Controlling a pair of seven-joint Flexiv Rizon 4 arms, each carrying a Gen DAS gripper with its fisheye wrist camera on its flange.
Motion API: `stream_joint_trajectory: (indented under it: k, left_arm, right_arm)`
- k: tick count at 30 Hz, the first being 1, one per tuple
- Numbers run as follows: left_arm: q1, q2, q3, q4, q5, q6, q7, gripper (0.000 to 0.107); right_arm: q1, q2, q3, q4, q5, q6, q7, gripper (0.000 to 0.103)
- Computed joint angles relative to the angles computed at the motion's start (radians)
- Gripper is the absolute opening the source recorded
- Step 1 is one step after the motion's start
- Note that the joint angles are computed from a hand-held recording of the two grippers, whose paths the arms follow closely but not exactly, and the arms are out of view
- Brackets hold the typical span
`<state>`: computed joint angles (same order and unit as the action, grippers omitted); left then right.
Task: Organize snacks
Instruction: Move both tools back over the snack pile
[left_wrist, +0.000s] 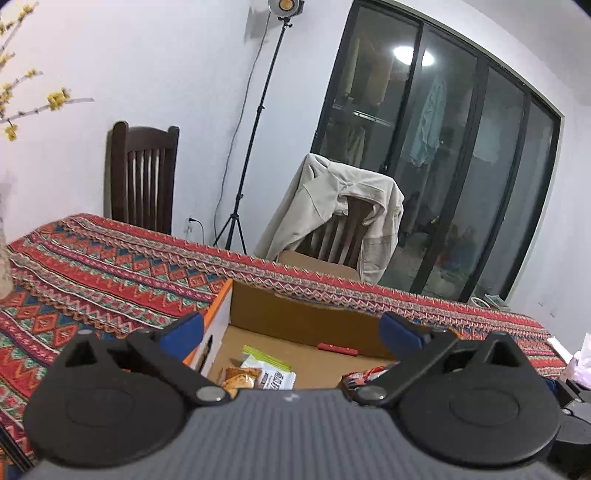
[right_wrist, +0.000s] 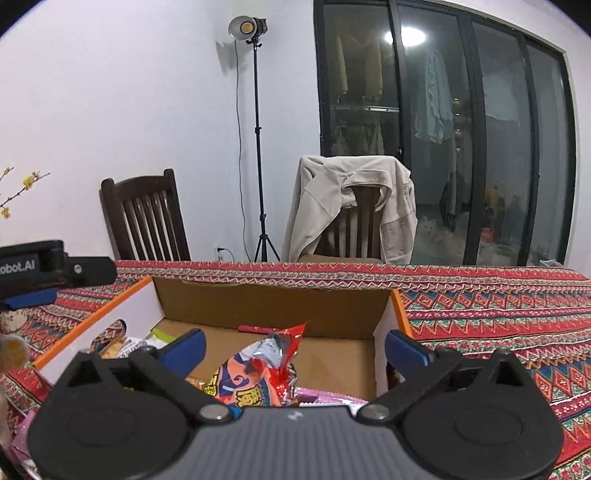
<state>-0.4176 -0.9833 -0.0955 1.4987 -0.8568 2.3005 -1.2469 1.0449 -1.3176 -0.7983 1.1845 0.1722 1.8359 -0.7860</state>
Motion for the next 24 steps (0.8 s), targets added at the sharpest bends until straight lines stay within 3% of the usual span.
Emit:
stream_joint_trajectory:
  k: [13,24]
  left_arm:
    - [0.004,0.188,-0.004,0.32,0.076,0.072,-0.133,0.103]
    - [-0.026,0.268,0.008,0.575,0.108,0.153,-0.248,0.103]
  right_arm:
    - [0.128,0.146,0.031,0.258,0.121,0.189,-0.211,0.103]
    - [0.185,0.269,0.17,0.459,0.178,0.289,-0.398,0.103]
